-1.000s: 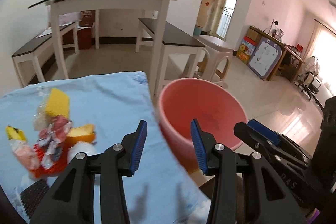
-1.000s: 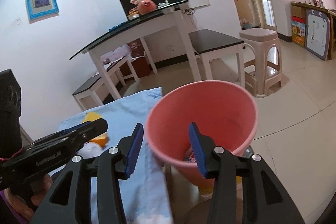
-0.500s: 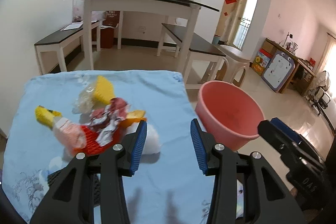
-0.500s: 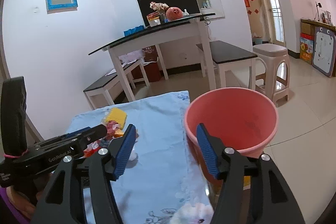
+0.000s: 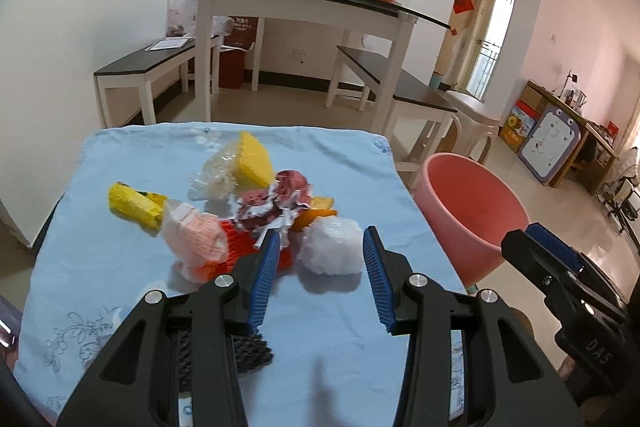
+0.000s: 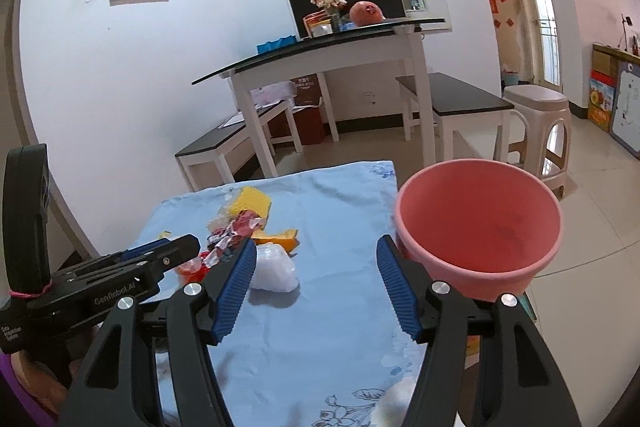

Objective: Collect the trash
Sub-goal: 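Return both grippers to the table over the black mesh scrubber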

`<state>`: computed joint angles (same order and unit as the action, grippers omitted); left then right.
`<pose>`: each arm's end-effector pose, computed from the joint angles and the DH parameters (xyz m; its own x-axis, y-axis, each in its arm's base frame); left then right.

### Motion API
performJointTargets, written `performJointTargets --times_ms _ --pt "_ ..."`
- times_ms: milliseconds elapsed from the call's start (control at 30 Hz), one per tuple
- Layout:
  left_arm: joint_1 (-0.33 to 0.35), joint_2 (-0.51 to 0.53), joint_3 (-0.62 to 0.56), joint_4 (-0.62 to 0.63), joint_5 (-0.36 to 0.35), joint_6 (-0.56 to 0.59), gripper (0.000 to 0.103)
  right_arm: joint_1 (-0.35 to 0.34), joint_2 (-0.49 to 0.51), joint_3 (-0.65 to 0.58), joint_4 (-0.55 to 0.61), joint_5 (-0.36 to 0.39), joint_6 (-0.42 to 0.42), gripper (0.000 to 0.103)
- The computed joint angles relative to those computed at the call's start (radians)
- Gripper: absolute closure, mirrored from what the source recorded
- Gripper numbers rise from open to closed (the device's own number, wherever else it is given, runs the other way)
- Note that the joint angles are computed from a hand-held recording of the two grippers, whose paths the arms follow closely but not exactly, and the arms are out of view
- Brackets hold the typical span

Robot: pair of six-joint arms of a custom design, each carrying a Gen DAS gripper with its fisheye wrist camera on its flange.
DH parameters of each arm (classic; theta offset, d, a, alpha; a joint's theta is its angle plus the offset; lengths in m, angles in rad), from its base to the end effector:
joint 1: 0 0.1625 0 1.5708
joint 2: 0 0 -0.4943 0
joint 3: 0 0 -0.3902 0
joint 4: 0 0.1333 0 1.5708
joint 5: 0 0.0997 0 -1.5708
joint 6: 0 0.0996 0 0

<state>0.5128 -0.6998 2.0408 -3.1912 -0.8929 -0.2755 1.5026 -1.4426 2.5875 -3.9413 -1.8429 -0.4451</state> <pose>-0.4130 -0.4572 0.0538 -0.7406 0.4432 -0.5051 0.6610 0.6154 -0.4294 0.0825 -0.3549 0.3588 -0.8617 0.1416 0.4872 -0.3855 0.4416 -0.8102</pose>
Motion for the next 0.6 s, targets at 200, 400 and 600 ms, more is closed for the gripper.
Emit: performJointTargets --times_ms 200,400,600 --pt "0.009 -0.019 0.016 -0.004 0.02 -0.008 0.059 0.019 0.013 -0.001 -0.008 -0.01 -0.008 0.04" --pt "0.019 -0.036 0.043 -0.019 0.023 -0.001 0.059 0.015 0.023 0.004 -0.013 -0.016 -0.004 0.04" --pt "0.051 -0.078 0.086 -0.046 0.032 0.035 0.059 0.003 0.029 0.008 -0.019 -0.006 -0.001 0.039"
